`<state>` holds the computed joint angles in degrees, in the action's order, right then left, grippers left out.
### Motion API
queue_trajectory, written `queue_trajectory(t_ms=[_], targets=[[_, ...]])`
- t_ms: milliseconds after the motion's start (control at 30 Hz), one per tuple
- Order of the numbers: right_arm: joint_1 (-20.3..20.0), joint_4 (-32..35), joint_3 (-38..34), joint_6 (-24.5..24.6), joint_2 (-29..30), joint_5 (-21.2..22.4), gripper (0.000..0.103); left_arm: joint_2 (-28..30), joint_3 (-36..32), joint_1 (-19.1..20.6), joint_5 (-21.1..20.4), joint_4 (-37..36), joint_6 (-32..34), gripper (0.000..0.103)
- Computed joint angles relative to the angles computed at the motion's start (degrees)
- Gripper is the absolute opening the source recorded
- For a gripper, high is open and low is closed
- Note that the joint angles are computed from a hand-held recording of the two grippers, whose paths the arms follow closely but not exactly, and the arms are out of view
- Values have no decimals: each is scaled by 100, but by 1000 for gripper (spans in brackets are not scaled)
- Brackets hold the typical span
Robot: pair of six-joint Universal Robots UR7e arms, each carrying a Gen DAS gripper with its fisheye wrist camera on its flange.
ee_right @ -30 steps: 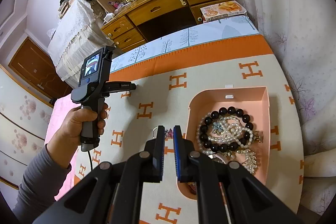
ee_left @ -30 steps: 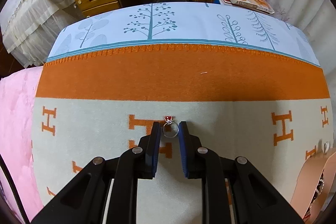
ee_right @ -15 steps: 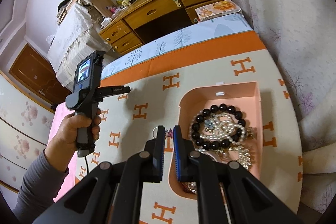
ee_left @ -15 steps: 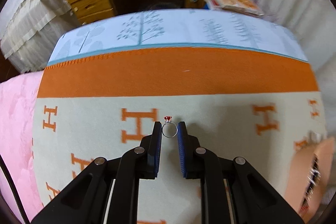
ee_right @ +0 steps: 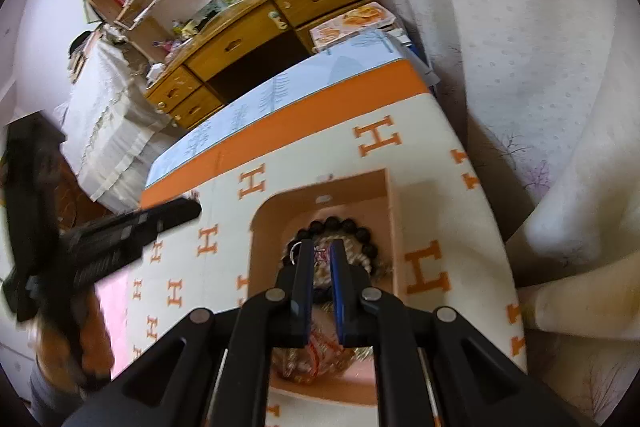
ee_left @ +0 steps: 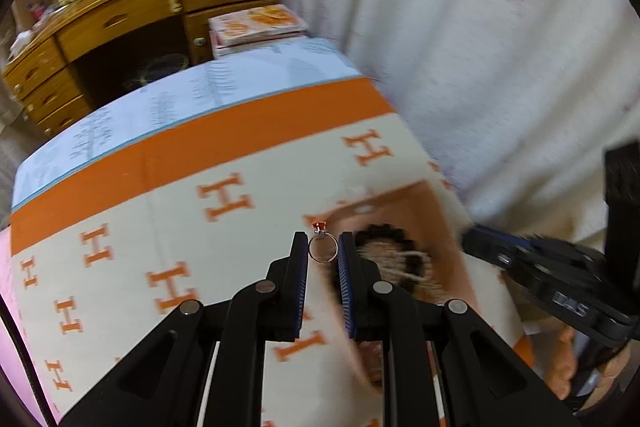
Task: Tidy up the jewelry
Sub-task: 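Carry both rings into the pink tray and open both grippers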
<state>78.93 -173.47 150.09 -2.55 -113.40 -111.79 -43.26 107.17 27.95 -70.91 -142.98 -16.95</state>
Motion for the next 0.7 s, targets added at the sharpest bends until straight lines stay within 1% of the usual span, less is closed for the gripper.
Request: queue_trajectory(t_ms=[67, 133, 167, 200, 233, 267, 300, 333, 367, 400, 500, 700], targets=[[-124, 46, -79, 1, 56, 88, 9, 103, -50, -76, -43, 15, -21, 13], [-224, 83, -143, -32, 115, 177, 11, 195, -112, -115, -104, 41, -47, 13], [-224, 8, -156, -33, 179, 128, 12, 215, -107, -148, -87, 39, -72, 14], [-212, -112, -162, -27, 260, 54, 16, 239, -115, -164, -58, 29, -73, 17], [-211, -212, -160, -36, 317, 17, 20, 256, -125, -185, -46, 35, -75, 20], [-217, -236, -158, -43, 331, 21, 22, 269, -118, -224, -25, 34, -119, 28], [-225, -249, -150, -44, 332, 44, 23, 271, -114, -243, 6, 34, -142, 39], [-228, -270, -129, -67, 316, 83, 23, 270, -101, -273, 32, 17, -166, 45], [-206, -278, -107, -77, 287, 81, 23, 260, -69, -304, 76, -27, -184, 54], [-159, -330, -82, -92, 280, 35, 23, 238, -36, -331, 166, -57, -208, 56], [50, -513, -21, -181, 270, -184, 23, 149, 18, -346, 254, -55, -252, 71], [570, -684, 126, -290, 203, -672, 23, -350, 502, -562, 624, -170, -497, 84]])
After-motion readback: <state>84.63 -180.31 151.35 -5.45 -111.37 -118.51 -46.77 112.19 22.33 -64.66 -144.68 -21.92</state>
